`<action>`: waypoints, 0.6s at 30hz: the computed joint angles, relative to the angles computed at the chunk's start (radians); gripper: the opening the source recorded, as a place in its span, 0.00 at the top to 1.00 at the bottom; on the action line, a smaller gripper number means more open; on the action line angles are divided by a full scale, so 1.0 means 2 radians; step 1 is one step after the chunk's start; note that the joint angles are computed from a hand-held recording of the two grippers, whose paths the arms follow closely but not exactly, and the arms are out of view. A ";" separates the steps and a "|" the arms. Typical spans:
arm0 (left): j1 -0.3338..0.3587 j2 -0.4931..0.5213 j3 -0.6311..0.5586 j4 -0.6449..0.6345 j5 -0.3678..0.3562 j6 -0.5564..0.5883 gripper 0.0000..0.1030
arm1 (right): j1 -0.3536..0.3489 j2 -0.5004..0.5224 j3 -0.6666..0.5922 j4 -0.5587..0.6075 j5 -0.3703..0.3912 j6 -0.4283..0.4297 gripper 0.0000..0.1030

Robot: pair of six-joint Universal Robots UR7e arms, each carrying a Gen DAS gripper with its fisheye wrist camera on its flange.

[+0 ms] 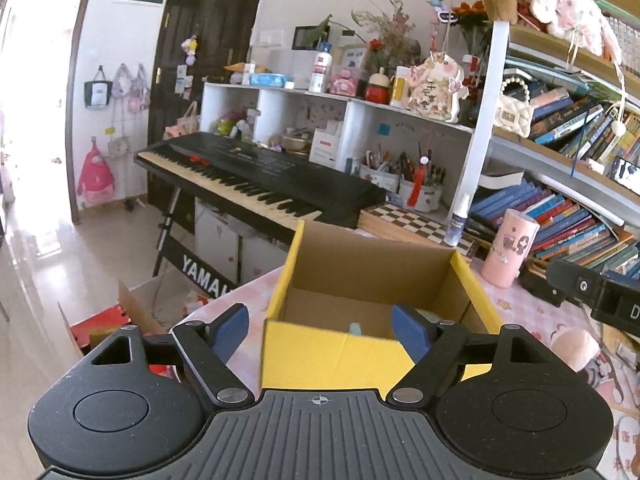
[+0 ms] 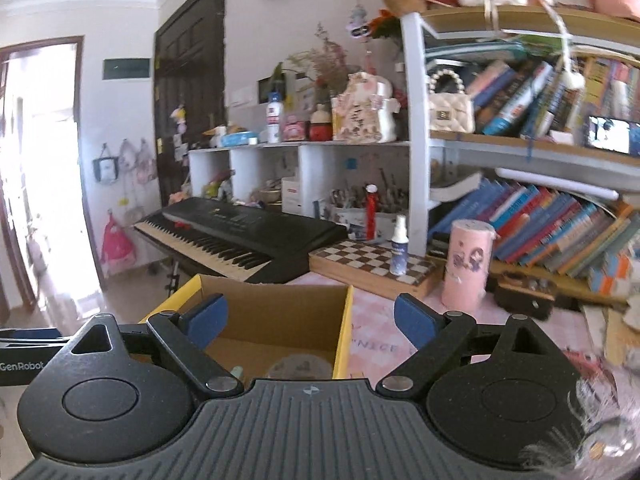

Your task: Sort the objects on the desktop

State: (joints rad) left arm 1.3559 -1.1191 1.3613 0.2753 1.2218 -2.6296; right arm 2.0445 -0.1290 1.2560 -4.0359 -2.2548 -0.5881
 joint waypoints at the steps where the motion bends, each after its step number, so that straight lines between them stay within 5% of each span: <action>1: 0.001 -0.005 0.007 -0.002 0.001 0.000 0.20 | 0.003 0.003 0.002 -0.003 -0.010 0.004 0.12; 12: 0.009 -0.030 0.051 -0.003 -0.005 0.034 0.20 | 0.029 0.032 0.025 -0.010 -0.109 0.036 0.12; 18: 0.012 -0.036 0.066 0.011 -0.004 0.042 0.20 | 0.038 0.039 0.039 -0.001 -0.130 0.059 0.13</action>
